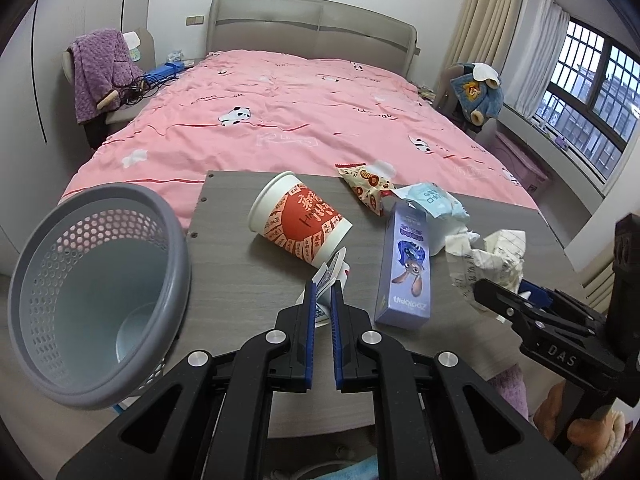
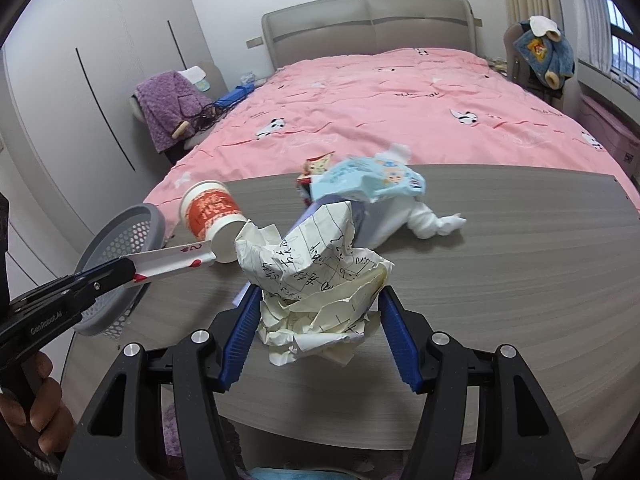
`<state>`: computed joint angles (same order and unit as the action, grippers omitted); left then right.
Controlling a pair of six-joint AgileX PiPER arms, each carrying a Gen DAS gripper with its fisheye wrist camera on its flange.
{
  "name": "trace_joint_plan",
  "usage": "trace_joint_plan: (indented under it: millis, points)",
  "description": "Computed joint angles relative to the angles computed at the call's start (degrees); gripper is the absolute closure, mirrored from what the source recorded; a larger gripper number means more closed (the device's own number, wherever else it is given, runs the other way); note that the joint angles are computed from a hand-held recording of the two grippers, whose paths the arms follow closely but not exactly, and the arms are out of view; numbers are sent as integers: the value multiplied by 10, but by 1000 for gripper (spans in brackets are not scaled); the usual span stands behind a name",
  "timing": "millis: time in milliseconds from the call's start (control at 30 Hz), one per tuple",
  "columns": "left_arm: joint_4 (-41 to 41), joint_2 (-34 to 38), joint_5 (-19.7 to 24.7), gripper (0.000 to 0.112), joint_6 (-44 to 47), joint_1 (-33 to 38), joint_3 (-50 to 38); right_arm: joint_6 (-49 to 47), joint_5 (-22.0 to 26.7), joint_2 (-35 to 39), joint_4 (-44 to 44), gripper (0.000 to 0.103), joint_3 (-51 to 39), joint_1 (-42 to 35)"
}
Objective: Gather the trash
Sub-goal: 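Carry the card deck and crumpled paper over the grey basket with both grippers, then open both grippers to drop the card deck and paper into the basket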
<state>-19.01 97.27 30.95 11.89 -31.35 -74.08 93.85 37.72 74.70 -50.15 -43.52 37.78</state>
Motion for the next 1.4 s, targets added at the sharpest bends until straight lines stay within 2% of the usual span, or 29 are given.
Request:
trace_joint_plan:
  millis: [333, 733, 1033, 1400]
  points:
    - [-29, -38, -9, 105, 37, 40, 38, -11, 11, 33, -3, 44, -50, 31]
    - [-1, -64, -35, 105, 22, 98, 63, -64, -16, 107, 20, 44, -131, 51]
    - [34, -47, -53, 105, -5, 160, 56, -182, -53, 203, 88, 44, -242, 45]
    - [115, 1, -64, 105, -62, 218, 24, -377, -53, 345, 227, 44, -433, 30]
